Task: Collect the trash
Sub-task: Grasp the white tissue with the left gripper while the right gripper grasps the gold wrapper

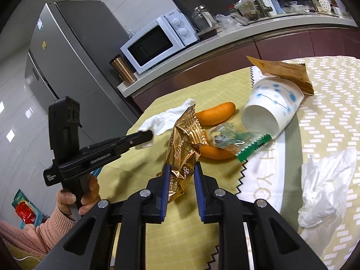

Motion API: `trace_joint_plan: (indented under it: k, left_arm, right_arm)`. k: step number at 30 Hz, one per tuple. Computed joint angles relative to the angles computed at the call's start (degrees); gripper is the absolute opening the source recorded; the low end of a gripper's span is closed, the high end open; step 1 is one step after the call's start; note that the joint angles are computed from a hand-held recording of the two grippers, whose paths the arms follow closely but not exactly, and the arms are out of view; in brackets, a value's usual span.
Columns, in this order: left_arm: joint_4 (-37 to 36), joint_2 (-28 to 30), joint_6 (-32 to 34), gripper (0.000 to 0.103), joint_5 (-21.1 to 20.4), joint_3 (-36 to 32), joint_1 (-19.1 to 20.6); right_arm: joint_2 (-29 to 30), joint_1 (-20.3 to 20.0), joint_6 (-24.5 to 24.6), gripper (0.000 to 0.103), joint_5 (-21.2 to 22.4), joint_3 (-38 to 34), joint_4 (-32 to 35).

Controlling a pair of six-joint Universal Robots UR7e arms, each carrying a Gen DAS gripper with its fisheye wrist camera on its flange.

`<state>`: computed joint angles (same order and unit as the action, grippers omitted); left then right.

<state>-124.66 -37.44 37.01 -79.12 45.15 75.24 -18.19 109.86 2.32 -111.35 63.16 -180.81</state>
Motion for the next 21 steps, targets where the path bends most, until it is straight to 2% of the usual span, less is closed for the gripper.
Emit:
trace_joint_plan:
  k: [21]
  left_arm:
    - [-4.6, -8.5, -3.3, 0.003, -1.4, 6.2, 3.3]
  right_arm:
    - [3.7, 0.7, -1.9, 0.019, 4.5, -7.9, 4.5]
